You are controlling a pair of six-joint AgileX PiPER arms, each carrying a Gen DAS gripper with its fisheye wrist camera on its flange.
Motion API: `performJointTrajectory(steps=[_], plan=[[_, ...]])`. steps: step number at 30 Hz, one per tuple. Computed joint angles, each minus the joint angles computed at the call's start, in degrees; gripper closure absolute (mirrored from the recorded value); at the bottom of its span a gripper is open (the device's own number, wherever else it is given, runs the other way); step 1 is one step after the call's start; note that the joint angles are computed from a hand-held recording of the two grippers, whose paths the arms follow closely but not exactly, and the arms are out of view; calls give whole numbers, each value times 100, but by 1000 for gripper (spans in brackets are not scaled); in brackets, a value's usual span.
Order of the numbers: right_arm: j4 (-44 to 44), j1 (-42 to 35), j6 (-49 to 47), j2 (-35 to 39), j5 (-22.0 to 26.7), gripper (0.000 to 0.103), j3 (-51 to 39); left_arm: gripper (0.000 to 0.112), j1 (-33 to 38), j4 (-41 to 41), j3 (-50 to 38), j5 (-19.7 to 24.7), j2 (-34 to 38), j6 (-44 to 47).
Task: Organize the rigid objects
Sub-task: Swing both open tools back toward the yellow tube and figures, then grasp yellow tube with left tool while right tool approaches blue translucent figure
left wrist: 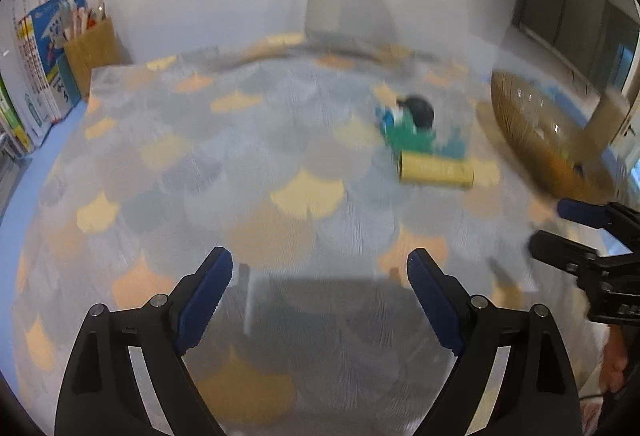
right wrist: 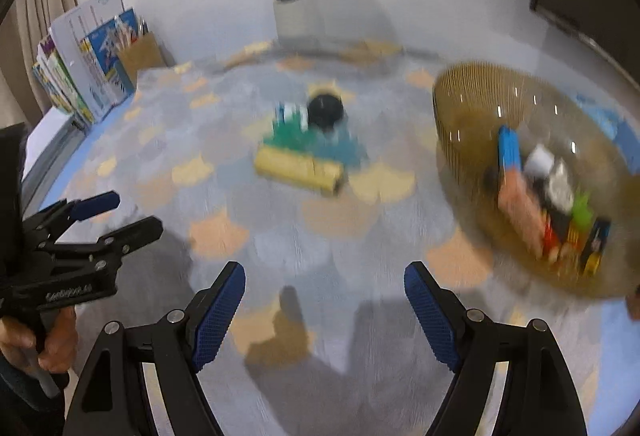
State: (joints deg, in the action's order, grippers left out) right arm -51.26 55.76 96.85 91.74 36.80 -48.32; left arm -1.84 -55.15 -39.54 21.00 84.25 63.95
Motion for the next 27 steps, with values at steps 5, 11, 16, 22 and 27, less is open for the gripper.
performJointTrajectory(steps=[5, 11, 16, 22, 27], plan=[[515, -712, -1083, 945, -13, 20, -1008, 24, -53, 24, -282, 84, 278, -90], [959, -1404, -1474, 1642, -677, 22, -1537, 24, 16, -139, -446, 94, 632, 133], [608, -1405, -1918, 1512, -2559, 42, -1246, 24, 628, -785, -540, 639, 851, 689], [-285, -1242, -617, 879, -1741, 42, -655, 24, 1014, -877, -850, 1334, 1097, 484], [-492, -1411, 222, 818, -1737, 42, -495, 24, 260, 36, -1388, 1184, 1304, -682]])
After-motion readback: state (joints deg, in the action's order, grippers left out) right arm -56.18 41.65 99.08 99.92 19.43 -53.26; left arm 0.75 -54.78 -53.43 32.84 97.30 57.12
